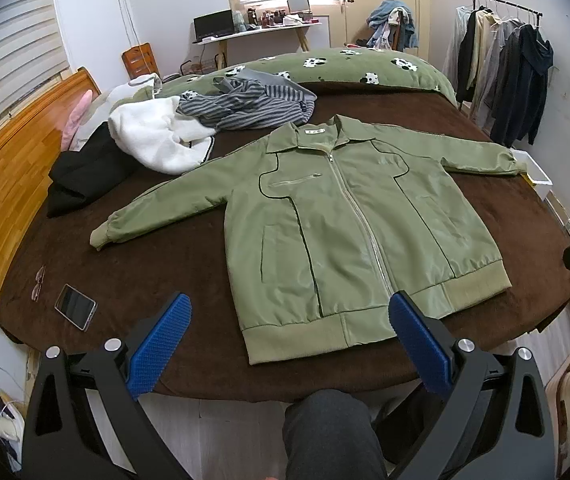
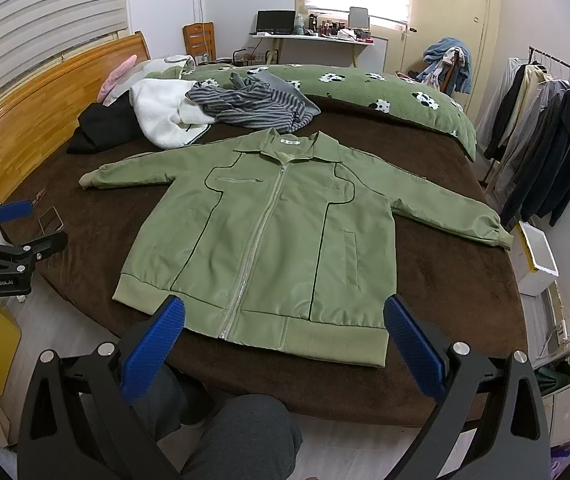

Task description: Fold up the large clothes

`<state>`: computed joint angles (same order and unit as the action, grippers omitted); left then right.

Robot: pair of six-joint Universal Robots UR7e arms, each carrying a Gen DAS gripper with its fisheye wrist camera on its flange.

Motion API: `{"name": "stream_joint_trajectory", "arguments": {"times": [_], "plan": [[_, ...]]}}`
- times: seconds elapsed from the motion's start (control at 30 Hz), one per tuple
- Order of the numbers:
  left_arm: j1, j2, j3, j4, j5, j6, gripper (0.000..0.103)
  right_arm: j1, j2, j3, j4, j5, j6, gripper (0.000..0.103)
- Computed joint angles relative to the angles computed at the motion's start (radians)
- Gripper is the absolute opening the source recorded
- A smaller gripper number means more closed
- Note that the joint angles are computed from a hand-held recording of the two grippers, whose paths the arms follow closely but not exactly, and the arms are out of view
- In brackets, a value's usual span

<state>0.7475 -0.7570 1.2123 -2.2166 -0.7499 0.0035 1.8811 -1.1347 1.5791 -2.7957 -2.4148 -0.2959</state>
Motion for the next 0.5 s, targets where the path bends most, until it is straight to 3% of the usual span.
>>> {"name": "stream_joint_trajectory", "arguments": {"times": [0.5], "plan": [[0.0,0.0,0.0,-0.001,0.008,0.004,0.097,-0.008,-0.004,0.004,-0.003,0.01,0.005,0.097]]}}
